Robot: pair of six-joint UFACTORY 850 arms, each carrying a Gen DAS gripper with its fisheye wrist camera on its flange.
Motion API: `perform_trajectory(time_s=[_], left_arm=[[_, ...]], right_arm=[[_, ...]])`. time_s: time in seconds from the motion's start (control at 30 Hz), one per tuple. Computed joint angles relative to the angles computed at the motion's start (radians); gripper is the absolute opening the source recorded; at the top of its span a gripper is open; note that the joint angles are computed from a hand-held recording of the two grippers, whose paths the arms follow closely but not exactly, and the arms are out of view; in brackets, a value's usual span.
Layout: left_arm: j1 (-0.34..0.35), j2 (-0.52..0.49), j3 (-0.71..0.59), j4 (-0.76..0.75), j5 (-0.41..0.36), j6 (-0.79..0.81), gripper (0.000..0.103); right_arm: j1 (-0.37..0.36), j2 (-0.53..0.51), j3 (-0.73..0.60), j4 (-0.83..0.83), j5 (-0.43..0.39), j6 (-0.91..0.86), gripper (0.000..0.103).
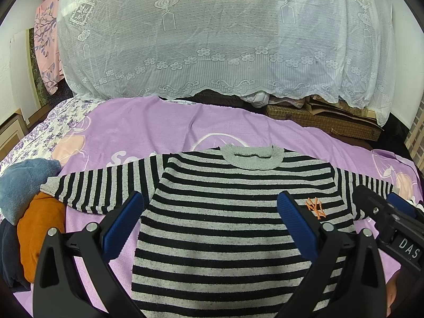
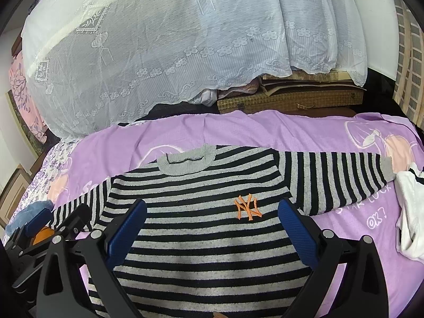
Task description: Fold small clothes
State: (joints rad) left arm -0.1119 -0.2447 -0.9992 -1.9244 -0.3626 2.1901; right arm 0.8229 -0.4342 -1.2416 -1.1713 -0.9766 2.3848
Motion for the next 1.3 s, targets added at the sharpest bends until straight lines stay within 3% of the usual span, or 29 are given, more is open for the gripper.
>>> perform_trajectory(time_s=[0.33,0.53,0.73,0.9,1.03,1.1,1.2,1.3], left_arm=[[-0.002,-0.004,-0.001,0.021,0.003,-0.017,0.098],[-0.035,-0.046,-0.020,0.092,0.051,-0.074,0.098],[-0.047,-0.091,0.037,-0.186,0.146,0.202,0.098],[-0.056,-0.164,0.021,0.027,0.192,0.012,0.098],[-0.076,-0.185,0.022,-0.033,0.207,0.108,0.098],[-0.081,-0.199,0.014,-0.007,0.223,0.081,0.099],[-0.077,-0.215,0.001,0.121,0.216,-0.069,0.099],[-0.079,-0.214,0.007,0.041,0.214,0.006,0.099]], right_arm=[[-0.004,-0.001,0.001,0.007,0.005,-0.004,0.100],[-0.041,-0.001,0.030,0.051,0.093,-0.008,0.100],[-0.073,-0.040,0.048,0.111,0.194,-0.060,0.100],[-0.078,-0.074,0.064,0.170,0.234,-0.098,0.100],[-0.073,-0.105,0.077,0.229,0.240,-0.149,0.100],[-0.085,-0.112,0.098,0.249,0.289,-0.145,0.100],[-0.097,-0.109,0.145,0.164,0.363,-0.043,0.100],[-0.080,-0.115,0.163,0.062,0.343,0.077,0.100]])
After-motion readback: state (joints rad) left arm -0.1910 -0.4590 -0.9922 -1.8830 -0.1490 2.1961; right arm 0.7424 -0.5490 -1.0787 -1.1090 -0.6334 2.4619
